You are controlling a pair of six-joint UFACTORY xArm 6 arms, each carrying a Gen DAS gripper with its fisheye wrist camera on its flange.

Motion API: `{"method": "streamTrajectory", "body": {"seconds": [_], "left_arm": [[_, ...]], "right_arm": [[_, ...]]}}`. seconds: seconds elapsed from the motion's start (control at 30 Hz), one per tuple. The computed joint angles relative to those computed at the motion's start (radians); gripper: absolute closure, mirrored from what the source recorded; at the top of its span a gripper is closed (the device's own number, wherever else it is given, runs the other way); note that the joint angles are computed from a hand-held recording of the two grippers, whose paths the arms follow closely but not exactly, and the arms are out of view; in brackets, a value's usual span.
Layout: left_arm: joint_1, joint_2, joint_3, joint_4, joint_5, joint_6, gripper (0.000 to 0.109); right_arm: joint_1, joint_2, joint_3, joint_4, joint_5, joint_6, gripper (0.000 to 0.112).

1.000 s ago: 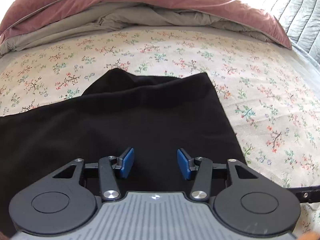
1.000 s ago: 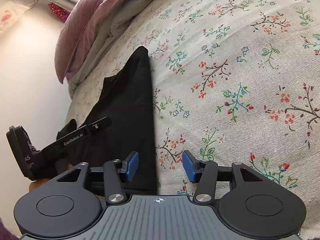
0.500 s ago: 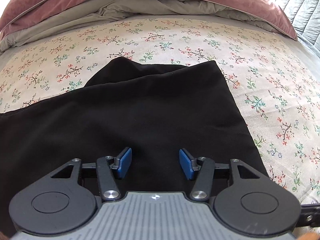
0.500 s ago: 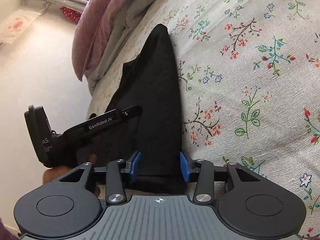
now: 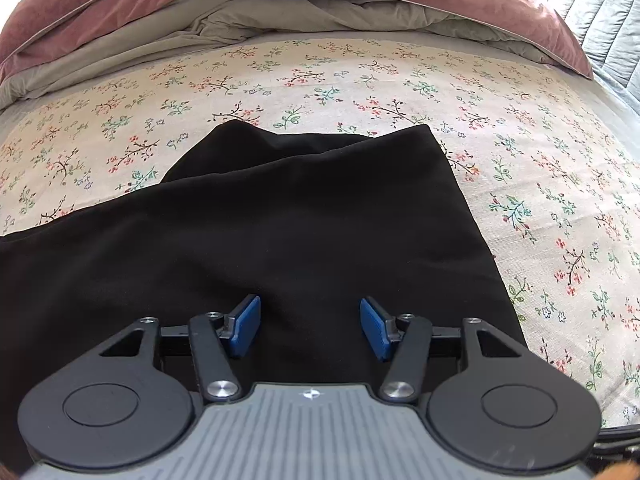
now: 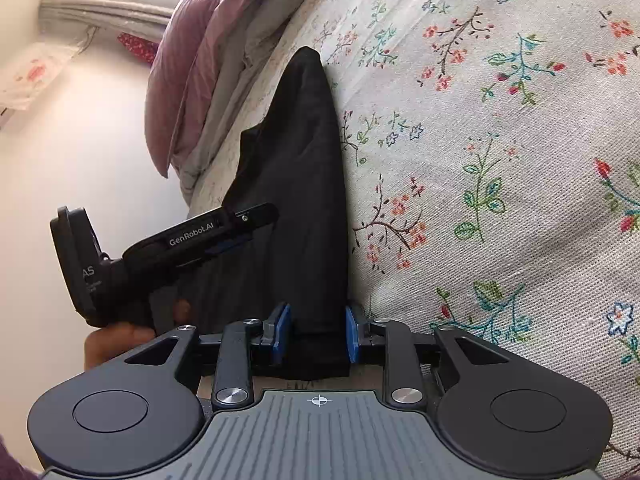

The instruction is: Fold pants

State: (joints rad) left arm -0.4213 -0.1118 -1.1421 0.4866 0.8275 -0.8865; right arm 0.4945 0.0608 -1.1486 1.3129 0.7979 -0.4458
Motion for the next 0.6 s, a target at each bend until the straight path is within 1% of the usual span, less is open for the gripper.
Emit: {"method": "streamTrajectory", "body": {"seconds": [0.03,0.1,0.17,0.23,0.3,0.33,0.4,0.43,0.47,0.5,0.53,0.57,0.6], "left_arm": [[-0.003,0.002,-0.003,0.007,0.003,-0.009,0.052],[-0.010,0.001,-0.005,0.016,0.002,-0.007,0.052],[-0.024,0.000,-0.008,0.033,-0.008,0.004,0.052],[-0.041,0.003,-0.021,0.051,-0.015,0.019,0.052],[-0.049,0.011,-0.037,0.051,-0.029,0.022,0.048],[-0.050,0.018,-0.048,0.039,-0.039,0.022,0.047],[-0.041,0.046,-0.084,-0.039,-0.063,0.066,0.046],[-0.040,0.069,-0.114,-0.068,-0.060,0.085,0.046],[-0.044,0.099,-0.155,-0.084,-0.043,0.110,0.046],[-0.052,0.138,-0.210,-0.086,-0.015,0.139,0.043],[-0.062,0.182,-0.270,-0.074,0.016,0.166,0.041],[-0.072,0.229,-0.330,-0.058,0.048,0.192,0.035],[-0.082,0.278,-0.396,-0.049,0.087,0.220,0.035]], "right_arm": [[0.000,0.007,-0.009,-0.001,-0.001,0.017,0.089],[0.006,0.012,-0.012,-0.009,-0.022,0.034,0.097],[0.023,0.003,-0.006,-0.042,-0.054,0.032,0.101],[0.036,-0.015,0.003,-0.063,-0.079,0.024,0.100],[0.045,-0.022,0.004,-0.080,-0.102,0.026,0.100],[0.051,-0.027,0.004,-0.103,-0.114,0.038,0.100],[0.060,-0.030,-0.002,-0.152,-0.126,0.065,0.100],[0.063,-0.031,-0.005,-0.169,-0.129,0.076,0.100],[0.065,-0.033,-0.006,-0.182,-0.132,0.089,0.100],[0.065,-0.034,-0.009,-0.192,-0.131,0.101,0.100],[0.064,-0.038,-0.007,-0.191,-0.130,0.102,0.100],[0.066,-0.040,-0.007,-0.190,-0.132,0.103,0.100],[0.067,-0.042,-0.008,-0.196,-0.134,0.106,0.100]]}}
